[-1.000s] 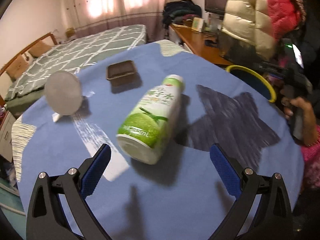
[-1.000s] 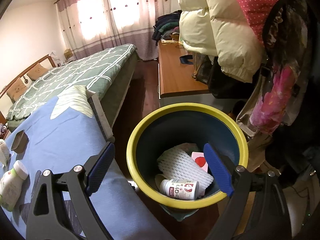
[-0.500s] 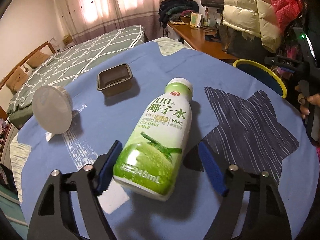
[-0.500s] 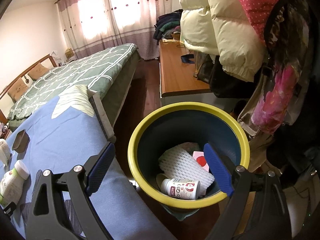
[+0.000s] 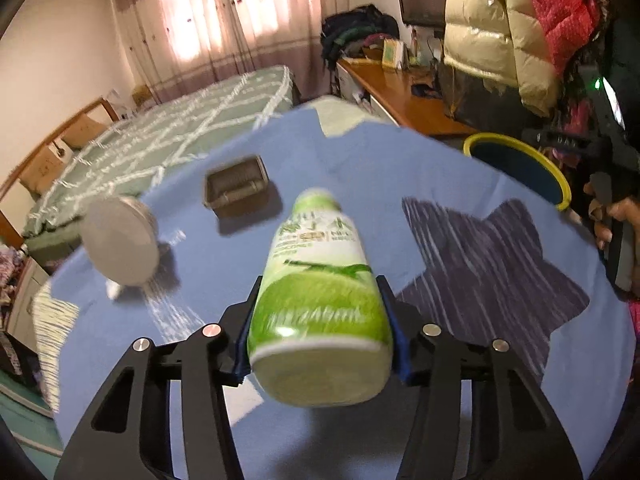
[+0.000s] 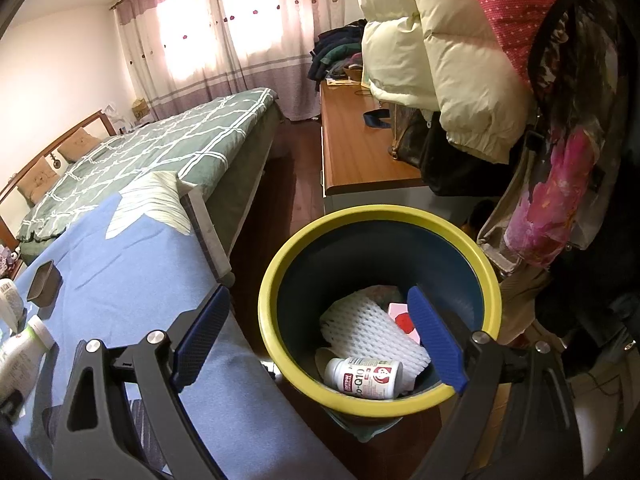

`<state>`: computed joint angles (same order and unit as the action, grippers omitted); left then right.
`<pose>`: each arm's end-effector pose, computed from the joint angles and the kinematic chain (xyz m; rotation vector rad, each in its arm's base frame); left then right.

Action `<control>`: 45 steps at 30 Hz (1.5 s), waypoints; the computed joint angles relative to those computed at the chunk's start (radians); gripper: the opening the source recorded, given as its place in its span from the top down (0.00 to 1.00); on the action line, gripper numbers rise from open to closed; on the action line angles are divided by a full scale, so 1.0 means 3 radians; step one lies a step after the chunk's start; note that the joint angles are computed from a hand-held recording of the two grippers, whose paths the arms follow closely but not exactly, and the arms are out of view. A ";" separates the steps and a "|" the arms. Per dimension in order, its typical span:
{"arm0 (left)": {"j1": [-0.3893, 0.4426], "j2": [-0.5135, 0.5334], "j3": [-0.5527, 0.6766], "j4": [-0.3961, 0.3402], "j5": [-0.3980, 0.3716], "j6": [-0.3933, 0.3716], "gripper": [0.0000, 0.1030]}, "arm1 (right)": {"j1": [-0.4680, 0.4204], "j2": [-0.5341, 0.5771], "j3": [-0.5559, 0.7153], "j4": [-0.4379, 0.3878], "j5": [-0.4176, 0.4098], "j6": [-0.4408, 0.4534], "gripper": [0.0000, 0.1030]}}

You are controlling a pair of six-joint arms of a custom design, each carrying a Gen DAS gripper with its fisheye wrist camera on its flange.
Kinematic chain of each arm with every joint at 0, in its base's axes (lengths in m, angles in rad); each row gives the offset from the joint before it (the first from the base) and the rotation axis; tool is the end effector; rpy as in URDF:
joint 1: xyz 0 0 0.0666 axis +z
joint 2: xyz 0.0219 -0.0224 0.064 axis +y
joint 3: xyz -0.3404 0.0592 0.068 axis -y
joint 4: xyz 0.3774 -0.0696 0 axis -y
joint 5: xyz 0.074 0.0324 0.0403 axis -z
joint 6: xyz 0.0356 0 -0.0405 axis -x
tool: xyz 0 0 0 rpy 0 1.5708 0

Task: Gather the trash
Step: 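Carry the drink bottle over the bin and open the left gripper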

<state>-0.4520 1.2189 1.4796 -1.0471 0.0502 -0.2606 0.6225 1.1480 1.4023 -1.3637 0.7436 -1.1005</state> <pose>0.3681 -0.1812 0.4932 0.8465 2.2042 -0.1523 0.3018 0.1865 0.4741 0.7449 2.1723 -0.1732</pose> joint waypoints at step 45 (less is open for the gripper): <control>-0.1617 0.2647 0.3983 -0.1030 -0.0188 0.0684 0.50 | -0.0109 -0.1356 -0.0720 -0.0297 0.0157 -0.0028 0.17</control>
